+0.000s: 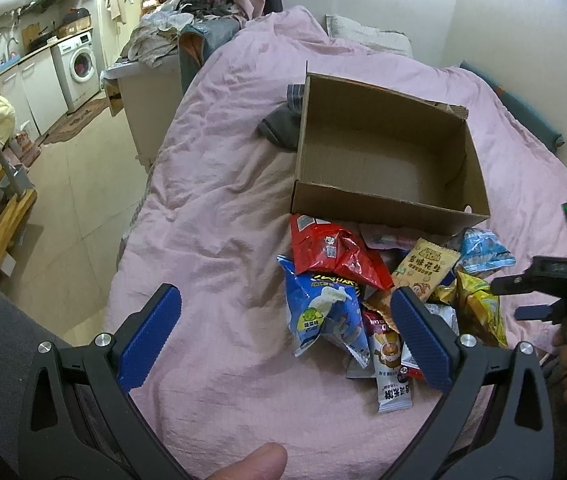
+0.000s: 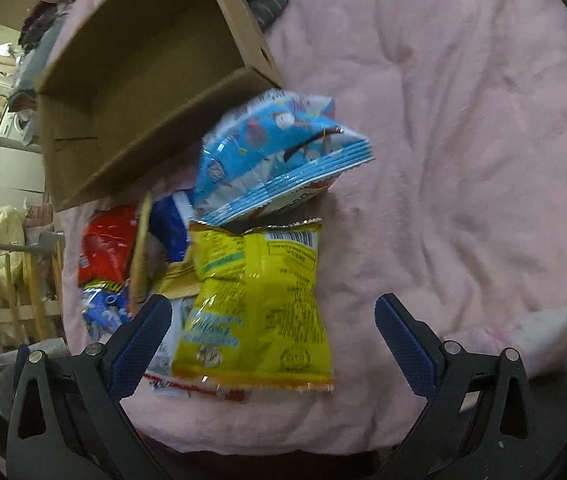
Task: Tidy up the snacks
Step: 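Grasp the yellow chip bag with the right gripper while the left gripper grasps the red chip bag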
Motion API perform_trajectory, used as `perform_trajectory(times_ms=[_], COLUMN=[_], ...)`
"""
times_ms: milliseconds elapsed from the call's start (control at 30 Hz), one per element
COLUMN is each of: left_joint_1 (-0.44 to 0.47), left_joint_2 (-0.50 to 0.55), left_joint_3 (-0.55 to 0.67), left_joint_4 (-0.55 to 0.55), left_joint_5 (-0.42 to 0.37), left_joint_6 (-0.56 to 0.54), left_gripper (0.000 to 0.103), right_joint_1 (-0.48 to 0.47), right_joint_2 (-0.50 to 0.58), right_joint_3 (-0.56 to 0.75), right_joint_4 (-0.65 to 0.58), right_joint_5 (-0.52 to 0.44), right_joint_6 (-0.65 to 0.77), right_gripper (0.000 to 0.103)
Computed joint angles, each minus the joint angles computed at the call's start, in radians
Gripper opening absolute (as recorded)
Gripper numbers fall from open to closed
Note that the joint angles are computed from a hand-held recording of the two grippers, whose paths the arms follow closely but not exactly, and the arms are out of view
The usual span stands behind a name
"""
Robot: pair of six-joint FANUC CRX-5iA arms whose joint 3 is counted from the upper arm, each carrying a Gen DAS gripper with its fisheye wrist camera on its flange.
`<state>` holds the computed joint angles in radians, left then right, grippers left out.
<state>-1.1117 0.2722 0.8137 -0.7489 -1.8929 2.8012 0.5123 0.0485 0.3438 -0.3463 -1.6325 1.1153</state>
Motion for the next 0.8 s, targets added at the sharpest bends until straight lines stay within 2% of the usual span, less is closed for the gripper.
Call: perform_trajectory(times_ms=[100, 167, 200, 267, 333, 533, 633, 700, 800], left_joint_1=[0.008, 0.017, 0.022, 0.031, 0.049, 0.12, 0.166, 0.205, 0.289], left_joint_2=[0.005, 0.006, 0.004, 0.004, 0.01, 0.018, 0.024, 0.041, 0.057], left_joint_3=[0.008, 0.004, 0.0, -0.004, 0.001, 0.014, 0.025, 0.053, 0.061], left_joint_4=[0.009, 0.024, 0.034, 0.051, 0.082, 0.177, 0.224, 0.253, 0.365], left_joint_5=[-0.008, -0.007, -0.004, -0.006, -0.014, -0.03, -0.024, -0.023, 0.02], left_joint_6=[-0.01, -0.015, -0.013, -0.012, -0.025, -0.055, -0.091, -0.13, -0.158], left_gripper=[0.103, 0.103, 0.103, 0.103, 0.103, 0.103, 0.103, 0.103, 0.103], right_joint_1=[-0.003, -0.004, -0.001, 0.007, 0.006, -0.038, -0.095, -0.105, -0.106], right_joint_2=[0.033, 0.046, 0.038, 0.023, 0.002, -0.064, -0.103, -0.118, -0.128], right_joint_3=[0.018, 0.026, 0.02, 0.01, 0.003, -0.008, -0.012, -0.009, -0.019], right_joint_4=[-0.047, -0.067, -0.064, -0.043, -0.025, -0.087, -0.184, -0.198, -0.202], right_joint_5=[-0.028, -0.045, -0.037, -0.018, 0.002, 0.052, 0.097, 0.144, 0.201], right_joint_6=[0.023, 0.032, 0.04, 0.063, 0.076, 0.122, 0.185, 0.212, 0.2], right_gripper=[0.09, 0.075, 0.073, 0.059, 0.054, 0.05, 0.05, 0.05, 0.05])
